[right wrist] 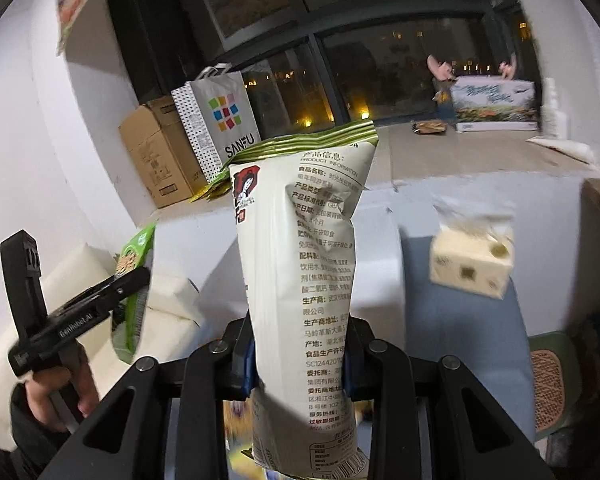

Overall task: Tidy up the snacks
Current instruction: 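Lower both held packets into the white box and open both tools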

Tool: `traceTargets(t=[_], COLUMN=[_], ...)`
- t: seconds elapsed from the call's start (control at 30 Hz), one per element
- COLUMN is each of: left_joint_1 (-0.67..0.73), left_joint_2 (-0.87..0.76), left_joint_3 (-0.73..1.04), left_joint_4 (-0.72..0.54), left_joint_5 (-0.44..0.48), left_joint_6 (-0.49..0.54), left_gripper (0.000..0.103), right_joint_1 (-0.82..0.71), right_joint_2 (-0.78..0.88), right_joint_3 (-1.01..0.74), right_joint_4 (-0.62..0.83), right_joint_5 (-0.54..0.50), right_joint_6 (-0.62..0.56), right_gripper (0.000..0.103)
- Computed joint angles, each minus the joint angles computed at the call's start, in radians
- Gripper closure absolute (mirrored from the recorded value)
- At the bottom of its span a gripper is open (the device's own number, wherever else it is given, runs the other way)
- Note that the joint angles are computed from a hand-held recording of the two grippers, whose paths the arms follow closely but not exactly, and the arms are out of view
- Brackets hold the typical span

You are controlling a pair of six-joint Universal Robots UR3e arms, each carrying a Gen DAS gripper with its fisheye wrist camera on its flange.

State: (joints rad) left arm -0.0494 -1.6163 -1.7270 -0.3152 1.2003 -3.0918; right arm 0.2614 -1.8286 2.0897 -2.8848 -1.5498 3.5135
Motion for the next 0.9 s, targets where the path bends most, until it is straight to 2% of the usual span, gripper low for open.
traceTargets(t=[0.07, 0.17, 0.23, 0.33, 0.43, 0.5, 0.57, 0.6, 0.63, 0.7, 0.77, 0.9], left_joint_1=[-0.057, -0.097, -0.106, -0.125, -0.130, -0.124, -0.127, -0.126, -0.122, -0.126, -0.126, -0.124], left_joint_2=[-0.149, -0.355, -0.439, -0.513, -0.540, -0.555, -0.575, -0.570, -0.561, -0.547, -0.524, -0.449], left_joint_3=[0.184, 0.439, 0.543, 0.599, 0.600, 0.607, 0.641, 0.631, 0.618, 0.615, 0.599, 0.519], left_joint_4=[-0.039, -0.137, -0.199, -0.222, -0.230, -0.244, -0.282, -0.273, -0.263, -0.268, -0.263, -0.195], left_joint_5=[0.044, 0.096, 0.106, 0.148, 0.169, 0.170, 0.197, 0.199, 0.195, 0.205, 0.199, 0.184], left_joint_6=[-0.013, -0.018, -0.023, -0.009, -0.001, -0.001, -0.010, -0.015, -0.017, -0.009, -0.002, 0.002], left_gripper=[0.042, 0.042, 0.042, 0.041, 0.039, 0.032, 0.010, 0.006, 0.000, 0.000, 0.000, 0.000], right_joint_1=[-0.053, -0.081, -0.103, -0.123, -0.141, -0.136, -0.133, -0.132, -0.133, -0.133, -0.136, -0.142], right_joint_2=[0.131, 0.349, 0.463, 0.584, 0.640, 0.667, 0.686, 0.695, 0.699, 0.696, 0.659, 0.593], right_joint_3=[-0.167, -0.454, -0.608, -0.755, -0.799, -0.809, -0.817, -0.824, -0.830, -0.821, -0.764, -0.714], right_joint_4=[0.068, 0.223, 0.318, 0.411, 0.446, 0.448, 0.458, 0.464, 0.473, 0.464, 0.400, 0.374], right_joint_5=[0.044, 0.018, 0.018, 0.020, 0.075, 0.067, 0.060, 0.053, 0.049, 0.042, 0.029, 0.014], right_joint_6=[-0.033, -0.082, -0.078, -0.087, -0.076, -0.079, -0.086, -0.083, -0.083, -0.074, -0.065, -0.053], right_gripper=[0.070, 0.070, 0.070, 0.070, 0.070, 0.069, 0.068, 0.062, 0.041, 0.008, 0.006, 0.000])
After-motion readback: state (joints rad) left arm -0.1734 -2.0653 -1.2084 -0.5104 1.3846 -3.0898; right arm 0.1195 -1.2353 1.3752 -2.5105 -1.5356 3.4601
